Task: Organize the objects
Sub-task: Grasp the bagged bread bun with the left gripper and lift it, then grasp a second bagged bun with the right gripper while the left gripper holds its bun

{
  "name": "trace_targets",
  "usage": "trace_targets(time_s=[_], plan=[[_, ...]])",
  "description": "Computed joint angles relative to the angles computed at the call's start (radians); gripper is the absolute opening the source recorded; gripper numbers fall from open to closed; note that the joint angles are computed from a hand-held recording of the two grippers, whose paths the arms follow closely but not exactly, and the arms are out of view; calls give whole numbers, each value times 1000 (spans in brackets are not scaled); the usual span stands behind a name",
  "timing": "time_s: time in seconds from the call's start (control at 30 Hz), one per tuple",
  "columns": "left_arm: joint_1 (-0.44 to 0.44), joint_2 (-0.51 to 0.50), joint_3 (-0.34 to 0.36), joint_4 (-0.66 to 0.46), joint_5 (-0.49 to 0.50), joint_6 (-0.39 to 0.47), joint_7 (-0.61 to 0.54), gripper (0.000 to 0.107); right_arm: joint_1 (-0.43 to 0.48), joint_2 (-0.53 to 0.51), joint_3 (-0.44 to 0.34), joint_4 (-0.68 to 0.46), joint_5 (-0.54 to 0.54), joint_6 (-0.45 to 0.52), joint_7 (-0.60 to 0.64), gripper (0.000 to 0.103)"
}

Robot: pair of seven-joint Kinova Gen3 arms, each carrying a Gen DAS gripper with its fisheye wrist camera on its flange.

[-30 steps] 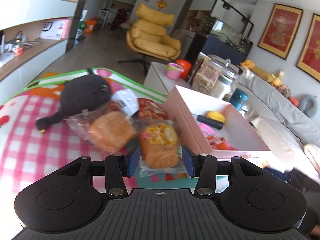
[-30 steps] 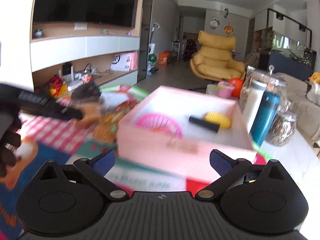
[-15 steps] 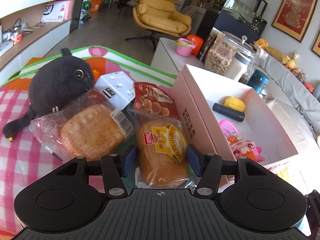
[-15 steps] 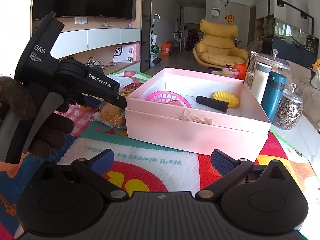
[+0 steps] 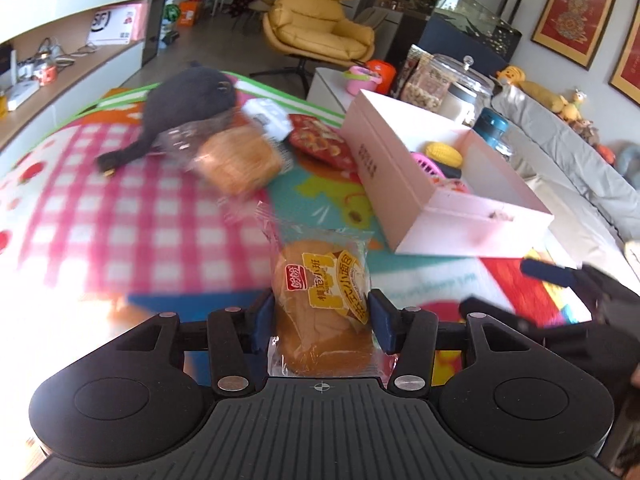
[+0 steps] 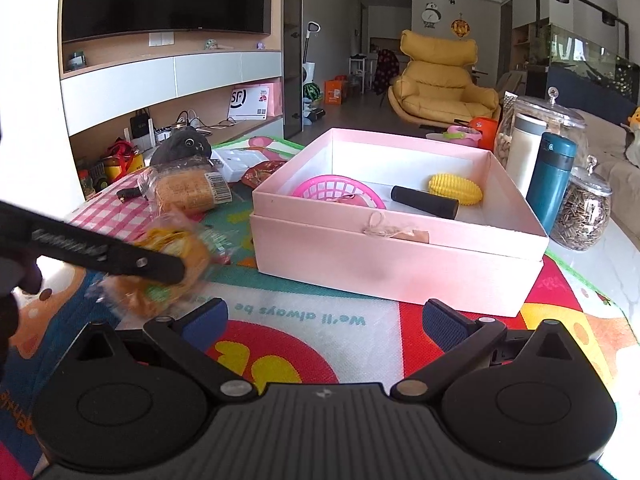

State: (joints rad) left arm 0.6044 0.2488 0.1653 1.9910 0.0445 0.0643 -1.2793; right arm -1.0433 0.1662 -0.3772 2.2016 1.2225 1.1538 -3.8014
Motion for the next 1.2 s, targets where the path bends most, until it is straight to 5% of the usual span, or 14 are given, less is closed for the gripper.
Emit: trace_targets(time_s=[0.07,0.17,0.27,0.43,0.67,0.83,0.93,1.1,1.2], plan=[[-24,-30,6,51,22,-30,7,54,-11,2,21,-22,4,-9,60,103],[-154,-41,128,102,29,-85,18,54,24,-14,30,-79,13,-54,182,103],[-265,-33,243,133,-1,-138,19,54,163,-17,-54,-154,37,-95,304,103],[-336,-16,306,205,-102,-280,86,54,395,25,-156,-303,15,-224,507,103],[-276,-7,227,244,-181,-375,162,54,674,252,-378,-563,-86,-244,792,103],[-306,0,236,256,-281,-404,273,54,592,357,-235,-717,-247,-273,985,103],[-286,-2,211,258,-293,-410,288,54,465,359,-96,-759,-293,-230,1035,83],[-271,-2,192,256,-307,-410,303,54,305,217,90,-634,-346,-305,1012,53],[-264,-2,183,256,-307,-412,303,54,279,112,74,-531,-342,-315,978,45]])
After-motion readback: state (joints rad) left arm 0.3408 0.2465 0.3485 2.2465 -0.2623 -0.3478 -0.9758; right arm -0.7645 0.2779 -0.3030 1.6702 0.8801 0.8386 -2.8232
